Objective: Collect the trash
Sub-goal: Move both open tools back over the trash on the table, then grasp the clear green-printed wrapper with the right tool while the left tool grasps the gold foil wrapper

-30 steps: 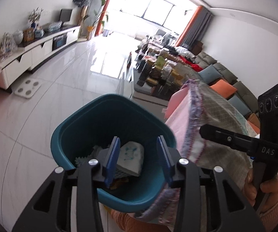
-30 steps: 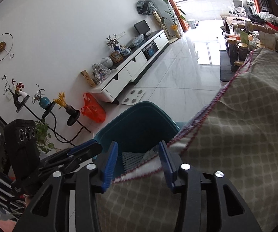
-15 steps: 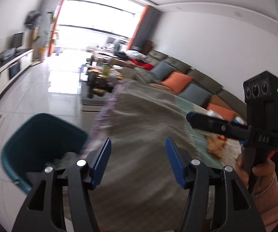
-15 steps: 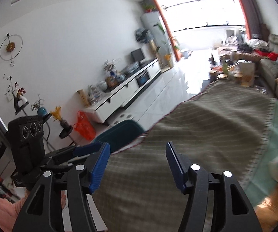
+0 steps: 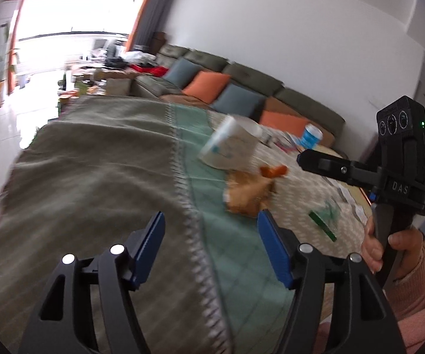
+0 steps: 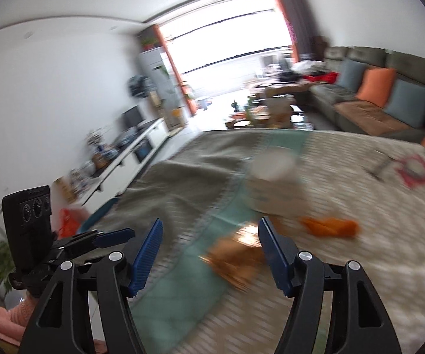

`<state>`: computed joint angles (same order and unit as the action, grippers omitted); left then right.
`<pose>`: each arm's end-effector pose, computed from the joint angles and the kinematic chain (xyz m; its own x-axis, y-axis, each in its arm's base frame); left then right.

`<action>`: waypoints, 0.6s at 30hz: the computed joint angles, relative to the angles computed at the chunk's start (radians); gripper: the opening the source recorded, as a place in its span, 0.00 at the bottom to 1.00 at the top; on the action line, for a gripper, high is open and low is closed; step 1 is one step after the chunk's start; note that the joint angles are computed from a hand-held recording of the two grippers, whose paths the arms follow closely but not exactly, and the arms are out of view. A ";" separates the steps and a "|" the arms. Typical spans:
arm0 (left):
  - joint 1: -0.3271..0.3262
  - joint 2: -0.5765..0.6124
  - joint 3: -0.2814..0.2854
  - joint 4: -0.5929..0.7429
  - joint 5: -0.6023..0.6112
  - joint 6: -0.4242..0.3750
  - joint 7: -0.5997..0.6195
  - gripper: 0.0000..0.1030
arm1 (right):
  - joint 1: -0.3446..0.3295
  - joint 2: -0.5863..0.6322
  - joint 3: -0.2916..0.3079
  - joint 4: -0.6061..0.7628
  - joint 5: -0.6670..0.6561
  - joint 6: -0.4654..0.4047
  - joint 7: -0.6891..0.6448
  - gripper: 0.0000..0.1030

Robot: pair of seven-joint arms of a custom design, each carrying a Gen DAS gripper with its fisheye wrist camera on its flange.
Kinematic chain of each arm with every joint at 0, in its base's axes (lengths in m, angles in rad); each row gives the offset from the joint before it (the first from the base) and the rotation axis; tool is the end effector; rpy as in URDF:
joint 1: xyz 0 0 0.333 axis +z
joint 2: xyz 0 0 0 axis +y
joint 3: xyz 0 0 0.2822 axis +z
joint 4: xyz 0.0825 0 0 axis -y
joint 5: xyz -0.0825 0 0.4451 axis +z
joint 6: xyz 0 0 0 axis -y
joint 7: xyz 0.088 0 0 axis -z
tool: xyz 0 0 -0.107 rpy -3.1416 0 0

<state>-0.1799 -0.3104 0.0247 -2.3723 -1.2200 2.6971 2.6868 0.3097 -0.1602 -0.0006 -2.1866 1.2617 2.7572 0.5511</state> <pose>0.5461 -0.0535 0.4362 -0.4159 -0.8560 0.3071 -0.6319 0.0292 -0.7745 0.5804 0.1439 0.4561 0.4422 -0.8157 -0.3728 -0.6319 0.0116 -0.7750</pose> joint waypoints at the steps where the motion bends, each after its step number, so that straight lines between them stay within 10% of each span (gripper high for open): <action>1: -0.001 0.017 -0.005 0.015 0.012 -0.004 -0.010 0.65 | -0.008 -0.012 -0.002 -0.019 -0.010 0.019 0.020 0.65; 18: 0.066 0.247 -0.127 0.227 0.301 -0.085 -0.306 0.70 | -0.068 -0.092 -0.098 -0.196 -0.104 0.047 0.193 0.66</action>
